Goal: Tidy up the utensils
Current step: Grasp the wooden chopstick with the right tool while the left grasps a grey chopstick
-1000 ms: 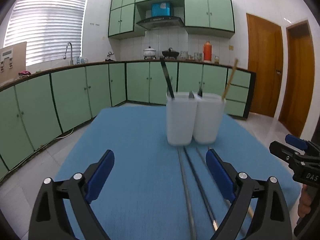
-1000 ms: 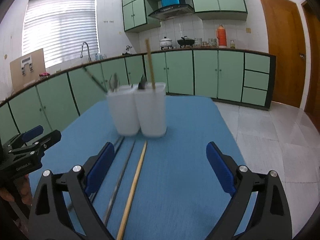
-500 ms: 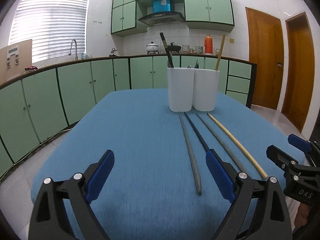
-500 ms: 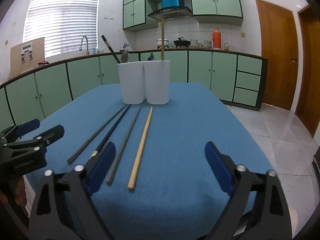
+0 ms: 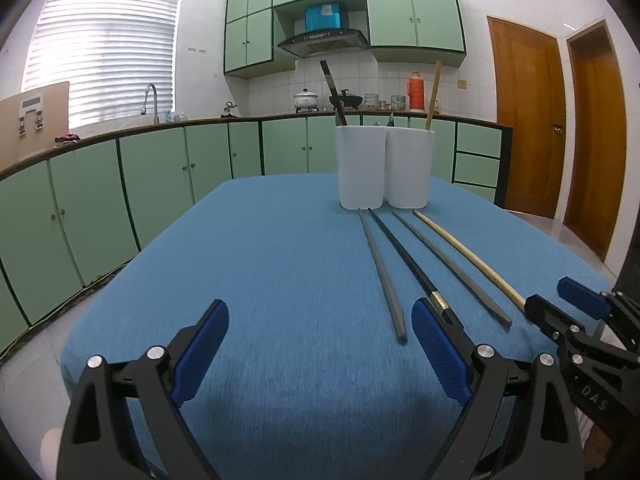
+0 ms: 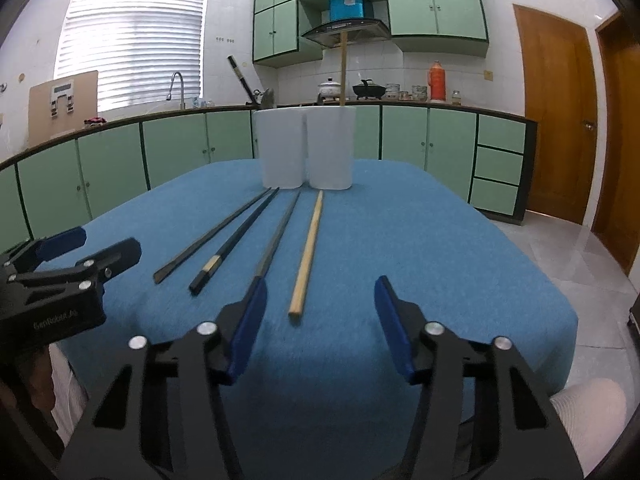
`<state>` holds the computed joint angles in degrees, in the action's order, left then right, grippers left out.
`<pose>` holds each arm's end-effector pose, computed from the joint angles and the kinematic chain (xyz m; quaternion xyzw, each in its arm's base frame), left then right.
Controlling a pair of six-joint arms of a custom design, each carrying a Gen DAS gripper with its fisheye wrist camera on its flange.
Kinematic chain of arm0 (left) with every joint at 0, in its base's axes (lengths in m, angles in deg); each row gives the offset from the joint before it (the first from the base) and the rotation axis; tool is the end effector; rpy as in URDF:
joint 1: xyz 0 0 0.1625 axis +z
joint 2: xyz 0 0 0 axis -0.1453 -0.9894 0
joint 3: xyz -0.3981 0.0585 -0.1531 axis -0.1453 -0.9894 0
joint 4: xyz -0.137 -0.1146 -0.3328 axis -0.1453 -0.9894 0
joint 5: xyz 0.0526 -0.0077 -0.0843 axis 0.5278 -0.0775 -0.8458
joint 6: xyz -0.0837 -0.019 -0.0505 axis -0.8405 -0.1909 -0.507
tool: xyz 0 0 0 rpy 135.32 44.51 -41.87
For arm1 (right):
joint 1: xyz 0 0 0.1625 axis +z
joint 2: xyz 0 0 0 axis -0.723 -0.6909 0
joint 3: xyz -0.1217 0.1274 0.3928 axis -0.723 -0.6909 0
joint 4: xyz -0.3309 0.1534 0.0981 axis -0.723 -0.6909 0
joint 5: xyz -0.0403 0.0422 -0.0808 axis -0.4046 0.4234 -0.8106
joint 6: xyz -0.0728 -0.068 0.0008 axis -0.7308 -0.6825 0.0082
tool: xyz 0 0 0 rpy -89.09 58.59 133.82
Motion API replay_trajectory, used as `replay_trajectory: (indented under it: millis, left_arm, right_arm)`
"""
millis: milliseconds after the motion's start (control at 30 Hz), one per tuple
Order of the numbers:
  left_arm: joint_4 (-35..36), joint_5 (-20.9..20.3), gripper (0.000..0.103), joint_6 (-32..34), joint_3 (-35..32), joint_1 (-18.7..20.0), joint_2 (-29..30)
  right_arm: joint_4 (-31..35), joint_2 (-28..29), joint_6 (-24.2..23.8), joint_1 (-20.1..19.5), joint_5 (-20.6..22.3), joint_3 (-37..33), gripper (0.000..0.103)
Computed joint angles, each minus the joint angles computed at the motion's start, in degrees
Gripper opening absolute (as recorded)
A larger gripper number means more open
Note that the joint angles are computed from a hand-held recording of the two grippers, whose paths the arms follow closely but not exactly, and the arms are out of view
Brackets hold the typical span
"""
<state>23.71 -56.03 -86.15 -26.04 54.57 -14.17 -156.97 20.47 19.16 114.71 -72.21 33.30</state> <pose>-0.3415 -0.6872 -0.1682 0.0802 0.7284 -0.5419 0.4115 -0.1111 -0.7291 0.2664 0.4042 -0.8045 0.3968 0.1788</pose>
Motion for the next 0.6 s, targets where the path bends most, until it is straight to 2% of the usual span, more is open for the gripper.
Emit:
replay_trajectory:
  millis: [133, 267, 333, 367, 600]
  left_arm:
    - [1.25, 0.11, 0.091, -0.75, -0.71, -0.09, 0.38]
    - [0.39, 0.4, 0.091, -0.23, 0.0, -0.3, 0.15]
    - [1.2, 0.61, 0.091, -0.96, -0.35, -0.31, 0.27]
    - [0.43, 0.51, 0.091, -1.37, 1.61, -0.43, -0.52]
    - [3.74, 0.98, 0.091, -3.43, -0.47, -0.52, 0.46]
  right_arm:
    - [2.1, -0.1, -0.68, 0.1, -0.84, -0.17, 0.029]
    - [2.95, -0.17, -1.04, 0.27, -1.49, -0.29, 0.02]
    - [3.61, -0.1, -1.24, 0.51, -2.17, -0.48, 0.013]
    - [3.51, -0.12, -1.31, 0.53, -2.17, -0.39, 0.012]
    - [3.33, 0.15, -1.08, 0.84, -3.1, -0.64, 0.009]
